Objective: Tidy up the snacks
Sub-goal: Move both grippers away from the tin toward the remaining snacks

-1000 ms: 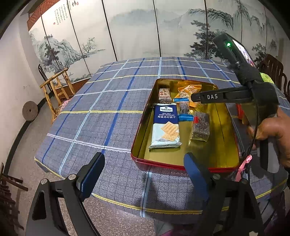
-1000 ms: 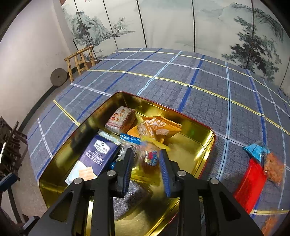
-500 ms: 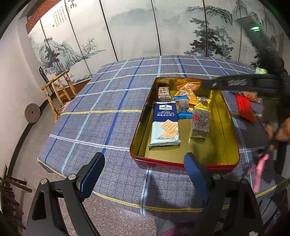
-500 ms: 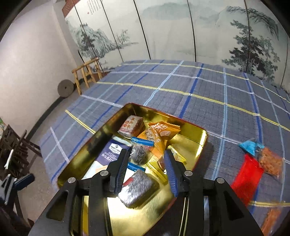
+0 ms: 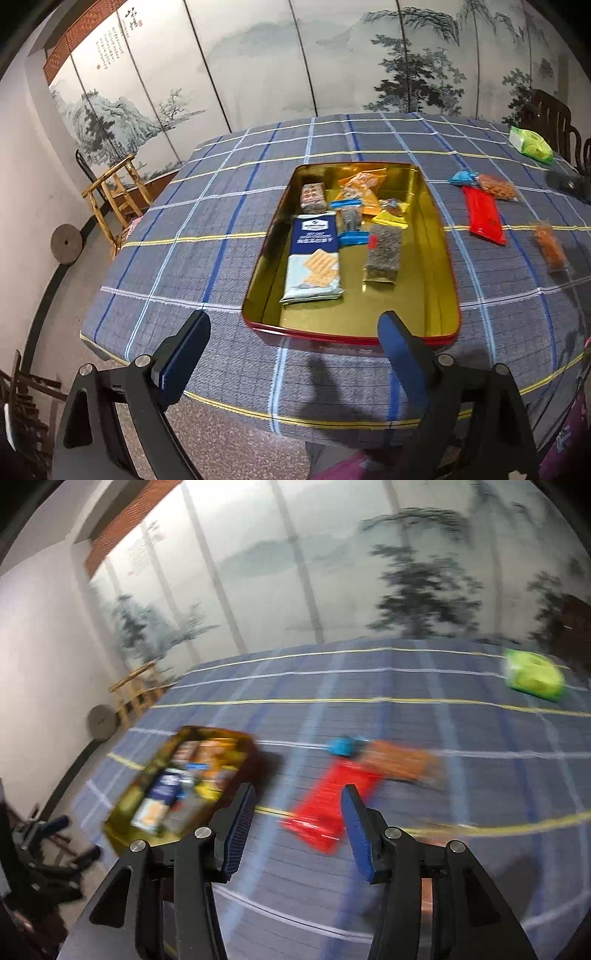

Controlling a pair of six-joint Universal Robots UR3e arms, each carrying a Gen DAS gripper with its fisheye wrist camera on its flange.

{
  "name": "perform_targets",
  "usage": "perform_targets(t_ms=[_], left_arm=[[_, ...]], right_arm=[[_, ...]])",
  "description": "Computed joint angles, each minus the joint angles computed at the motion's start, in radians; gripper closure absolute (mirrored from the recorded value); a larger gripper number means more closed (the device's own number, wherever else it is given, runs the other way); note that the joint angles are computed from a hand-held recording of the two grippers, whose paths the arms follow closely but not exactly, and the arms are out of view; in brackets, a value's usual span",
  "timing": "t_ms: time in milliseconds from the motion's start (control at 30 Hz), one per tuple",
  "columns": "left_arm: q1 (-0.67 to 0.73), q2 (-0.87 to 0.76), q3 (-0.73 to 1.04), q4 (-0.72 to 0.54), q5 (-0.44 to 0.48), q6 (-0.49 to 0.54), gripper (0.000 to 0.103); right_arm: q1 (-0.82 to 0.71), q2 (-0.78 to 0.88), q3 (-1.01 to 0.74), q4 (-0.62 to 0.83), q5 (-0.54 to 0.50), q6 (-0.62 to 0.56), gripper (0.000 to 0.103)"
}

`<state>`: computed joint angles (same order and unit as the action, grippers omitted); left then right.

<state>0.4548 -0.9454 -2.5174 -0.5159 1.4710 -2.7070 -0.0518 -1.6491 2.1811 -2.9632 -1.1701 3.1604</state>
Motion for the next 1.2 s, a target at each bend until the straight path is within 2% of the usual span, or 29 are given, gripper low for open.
perform_targets(t_ms=[133,233,400,533,733,867,1067,1200], left_arm=[[-0.102,-0.039,0.026,0.029,0.064,-0.039,0.012],[-0.187,-0.064,0.06,0.025,0.099,-0.06,0.011],[-0.27,-0.104,0.157,-0.092,0.047,-0.067,0.011],[-0.351,-0.194,0.261,-0.163,-0.017,-0.11,0.011],[-0.522,-0.429,0.456,-0.182,-0.033,-0.209,0.011],[-0.658,-0.637,0.622,-0.151,0.061,-0.242,0.011],[-0.69,-0.914,0.886,-0.191,0.035,-0.252,0.012],[-0.693,-1.118,1.13,-0.305,0.038,-0.267,0.017]], right_arm=[[-0.221,-0.125,0.142,0.05,0.05,-0.089,0.051],[-0.347,-0.165,0.219,0.046,0.021,-0.173,0.051],[-0.475,-0.142,0.275,0.015,0.003,-0.274,0.051],[-0.563,-0.103,0.311,-0.014,0.038,-0.328,0.05],[-0.612,-0.012,0.341,-0.092,0.071,-0.353,0.05],[-0.652,0.02,0.352,-0.101,0.118,-0.359,0.05],[-0.676,0.033,0.355,-0.087,0.171,-0.378,0.045],[-0.691,0.013,0.375,-0.068,0.217,-0.436,0.045]])
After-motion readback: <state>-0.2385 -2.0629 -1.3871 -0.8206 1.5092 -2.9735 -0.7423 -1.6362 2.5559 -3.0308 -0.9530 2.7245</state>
